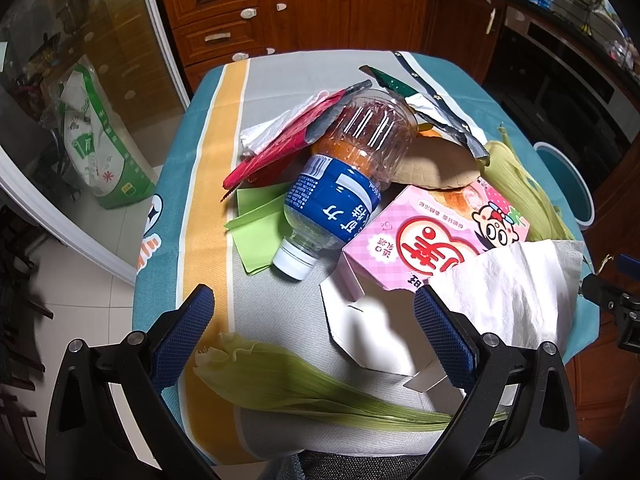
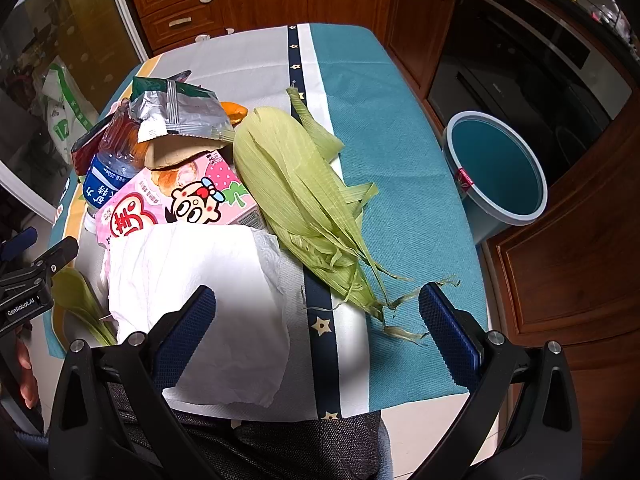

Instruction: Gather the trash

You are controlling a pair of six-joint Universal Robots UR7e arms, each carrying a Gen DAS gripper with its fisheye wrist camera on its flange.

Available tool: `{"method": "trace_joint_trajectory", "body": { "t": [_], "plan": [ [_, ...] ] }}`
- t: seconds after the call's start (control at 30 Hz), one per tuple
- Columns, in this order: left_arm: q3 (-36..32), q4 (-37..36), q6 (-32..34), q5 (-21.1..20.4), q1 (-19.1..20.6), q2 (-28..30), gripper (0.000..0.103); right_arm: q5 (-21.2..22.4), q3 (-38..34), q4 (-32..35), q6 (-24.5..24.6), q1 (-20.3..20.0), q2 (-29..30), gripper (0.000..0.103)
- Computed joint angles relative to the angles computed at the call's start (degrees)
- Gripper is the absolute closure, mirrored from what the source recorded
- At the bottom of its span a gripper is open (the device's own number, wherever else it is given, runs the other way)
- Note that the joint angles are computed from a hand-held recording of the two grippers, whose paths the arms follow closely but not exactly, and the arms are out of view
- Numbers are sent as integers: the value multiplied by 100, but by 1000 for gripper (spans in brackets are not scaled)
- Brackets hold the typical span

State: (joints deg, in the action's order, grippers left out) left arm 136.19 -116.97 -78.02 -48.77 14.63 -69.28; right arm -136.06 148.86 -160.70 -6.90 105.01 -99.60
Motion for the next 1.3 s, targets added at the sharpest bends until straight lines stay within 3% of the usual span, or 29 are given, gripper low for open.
{"method": "trace_joint_trajectory", "body": {
  "t": [0.27, 0.37, 0.43, 0.53, 0.8, 0.93, 1.07, 1.1, 1.13, 1.3],
  "plan": [
    [49, -140, 72, -14, 30, 34, 4, 5, -10, 4, -39, 5, 9, 5],
    [56, -278, 299, -16, 74, -21, 4, 102, -46, -104, -351, -14, 27, 5],
    [24, -359, 549, 38, 120, -95, 4, 262, -82, -236, -754, -57, 36, 5],
    [-52, -711, 1153, 29, 267, -177, 4, 37, -208, -520, -1175, 29, 288, 5],
    [-584, -2249, 2952, -143, 799, 174, 4, 354, -592, -385, -1226, -167, 330, 5],
    [-1255, -2133, 3674, -77, 1164, 630, 4, 490, -715, -243, -1223, -319, 367, 5],
    [-1718, -1841, 3964, -133, 1620, 834, 4, 848, -898, 120, -1035, -534, 338, 5],
    [-1793, -1598, 3956, 80, 1653, 860, 4, 936, -961, 195, -973, -547, 371, 5],
    [-1779, -1418, 3898, 260, 1651, 807, 4, 1049, -1016, 249, -954, -545, 404, 5],
    [-1357, -1045, 3819, 369, 1723, 224, 4, 1401, -1310, 209, -1300, -209, 1106, 5]
  ]
}}
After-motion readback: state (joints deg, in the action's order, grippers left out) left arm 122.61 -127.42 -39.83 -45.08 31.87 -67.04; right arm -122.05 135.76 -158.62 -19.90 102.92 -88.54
